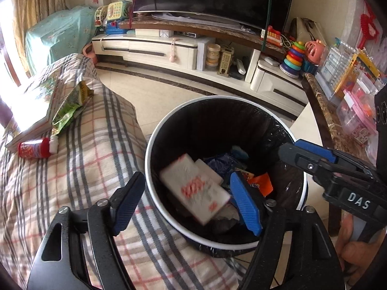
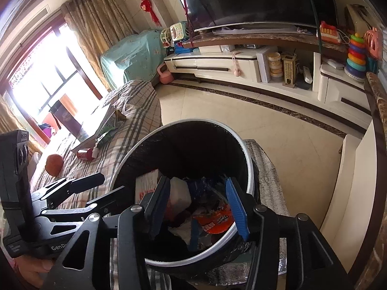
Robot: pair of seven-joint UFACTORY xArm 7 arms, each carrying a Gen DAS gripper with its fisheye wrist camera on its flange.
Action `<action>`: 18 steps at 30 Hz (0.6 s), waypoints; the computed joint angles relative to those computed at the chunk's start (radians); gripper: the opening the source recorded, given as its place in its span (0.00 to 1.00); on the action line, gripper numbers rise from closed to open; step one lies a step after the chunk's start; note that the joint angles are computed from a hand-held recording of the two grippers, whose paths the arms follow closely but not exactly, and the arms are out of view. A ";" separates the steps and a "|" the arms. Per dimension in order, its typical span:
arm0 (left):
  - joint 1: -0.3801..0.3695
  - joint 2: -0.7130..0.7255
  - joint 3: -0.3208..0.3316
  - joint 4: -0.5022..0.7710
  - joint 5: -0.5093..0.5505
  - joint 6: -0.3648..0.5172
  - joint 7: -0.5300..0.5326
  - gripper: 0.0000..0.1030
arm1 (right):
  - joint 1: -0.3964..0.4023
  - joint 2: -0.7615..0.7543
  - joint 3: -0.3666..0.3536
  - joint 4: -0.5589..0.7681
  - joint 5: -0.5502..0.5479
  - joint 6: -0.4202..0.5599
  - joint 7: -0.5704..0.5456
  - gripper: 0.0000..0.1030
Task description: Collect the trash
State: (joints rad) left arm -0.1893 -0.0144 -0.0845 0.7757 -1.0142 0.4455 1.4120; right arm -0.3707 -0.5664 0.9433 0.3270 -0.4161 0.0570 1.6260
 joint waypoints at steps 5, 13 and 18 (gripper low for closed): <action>0.028 -0.046 0.037 -0.030 -0.045 0.057 0.038 0.76 | 0.066 -0.074 -0.005 0.004 0.015 0.044 0.041 0.74; 0.087 -0.153 0.127 -0.114 -0.137 0.161 0.136 0.79 | 0.125 -0.162 0.070 0.027 0.023 0.109 0.180 0.92; 0.146 -0.212 0.196 -0.171 -0.159 0.240 0.203 0.79 | 0.150 -0.203 0.146 0.065 0.015 0.176 0.285 0.96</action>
